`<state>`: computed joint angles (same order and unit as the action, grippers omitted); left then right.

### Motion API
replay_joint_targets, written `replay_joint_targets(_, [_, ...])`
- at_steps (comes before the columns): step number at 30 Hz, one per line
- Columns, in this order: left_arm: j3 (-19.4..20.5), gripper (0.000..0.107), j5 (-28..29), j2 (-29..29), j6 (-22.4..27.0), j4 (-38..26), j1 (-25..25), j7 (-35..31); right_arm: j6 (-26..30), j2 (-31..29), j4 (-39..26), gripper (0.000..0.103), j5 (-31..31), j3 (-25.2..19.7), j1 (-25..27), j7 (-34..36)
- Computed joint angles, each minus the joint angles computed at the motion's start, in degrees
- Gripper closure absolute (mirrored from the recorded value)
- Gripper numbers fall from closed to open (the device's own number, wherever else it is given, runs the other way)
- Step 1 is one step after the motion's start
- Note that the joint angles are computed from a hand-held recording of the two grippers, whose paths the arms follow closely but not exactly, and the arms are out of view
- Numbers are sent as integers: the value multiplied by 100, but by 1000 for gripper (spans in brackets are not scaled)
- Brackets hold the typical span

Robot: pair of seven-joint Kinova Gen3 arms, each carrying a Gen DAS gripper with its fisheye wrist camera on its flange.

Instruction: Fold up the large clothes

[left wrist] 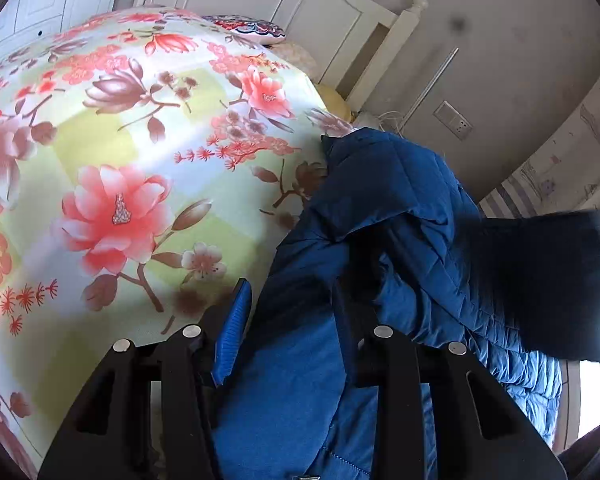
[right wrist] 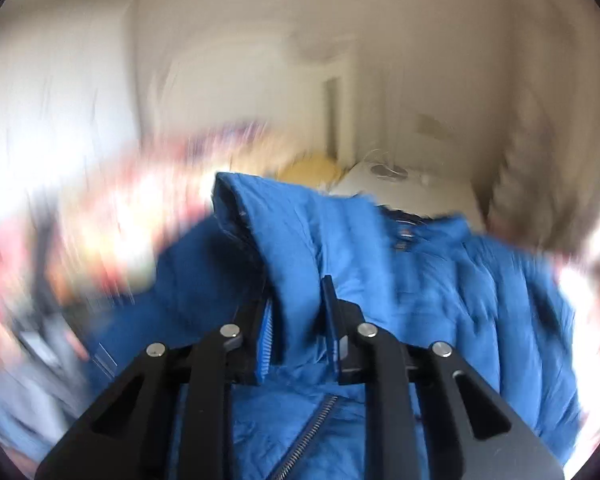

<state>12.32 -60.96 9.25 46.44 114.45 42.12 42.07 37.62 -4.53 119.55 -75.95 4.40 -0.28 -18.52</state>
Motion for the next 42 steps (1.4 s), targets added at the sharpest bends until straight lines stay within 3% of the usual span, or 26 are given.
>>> replay_joint_targets(2, [19,77,5,29,90,-61,29,-77,466,329,-61,68,-384,497,393,-466])
replay_joint_targets(3, [28,77,3,49,147,-98,51,-127,699,587,-137,28,-441,660,659,-673])
replay_joint_targets(4, [32,77,-1,62,193,-124,72,-157,932,753,-231,8,-405,718,844,-786])
replay_joint_targets(7, [28,77,-18,83,273,-164,121,-196,1416,1165,-422,13,7,561,1391,-871])
replay_joint_targets(10, [9,77,14,69,229,-145,107,-194,1487,1374,-524,20,290,-94,2117,-1167])
replay_joint_targets(14, [1,77,10,50,194,-104,98,-131,897,1449,-514,24,481,-1122,2645,-1480])
replay_joint_targets(17, [8,77,24,67,178,-118,87,-184,520,1575,-693,25,779,-1274,2442,-2017])
replay_joint_targets(18, [5,77,32,69,154,-120,78,-216,389,1602,-692,32,763,-1215,2302,-2079])
replay_joint_targets(19, [0,77,34,65,137,-115,74,-223,326,1617,-668,54,699,-1223,2267,-2048])
replay_joint_targets(20, [-8,77,20,55,114,-97,74,-199,355,1627,-625,68,542,-1325,2339,-1925])
replay_joint_targets(21, [-12,77,0,46,96,-76,79,-153,431,1561,-531,80,310,-1466,2517,-1708])
replay_joint_targets(22, [-17,77,-18,28,64,-46,73,-112,569,1457,-442,84,78,-1581,2697,-1475])
replay_joint_targets(27, [8,77,-74,6,103,-4,73,26,1731,772,78,86,-946,-1797,3622,-411])
replay_joint_targets(31, [49,77,-118,32,251,-50,120,27,2264,676,-117,86,-619,-1366,3882,-534])
replay_joint_targets(35, [59,77,-112,43,288,-69,133,28,1635,993,-268,83,313,-1370,3546,-1129])
replay_joint_targets(38, [55,77,-81,32,270,-68,122,22,936,1084,-145,60,917,-1325,3140,-1448])
replay_joint_targets(39, [54,77,-73,23,265,-59,122,44,703,962,-51,55,963,-1374,3169,-1529])
replay_joint_targets(42, [55,77,-56,9,254,-38,111,100,4,217,314,52,566,-1471,3368,-1221])
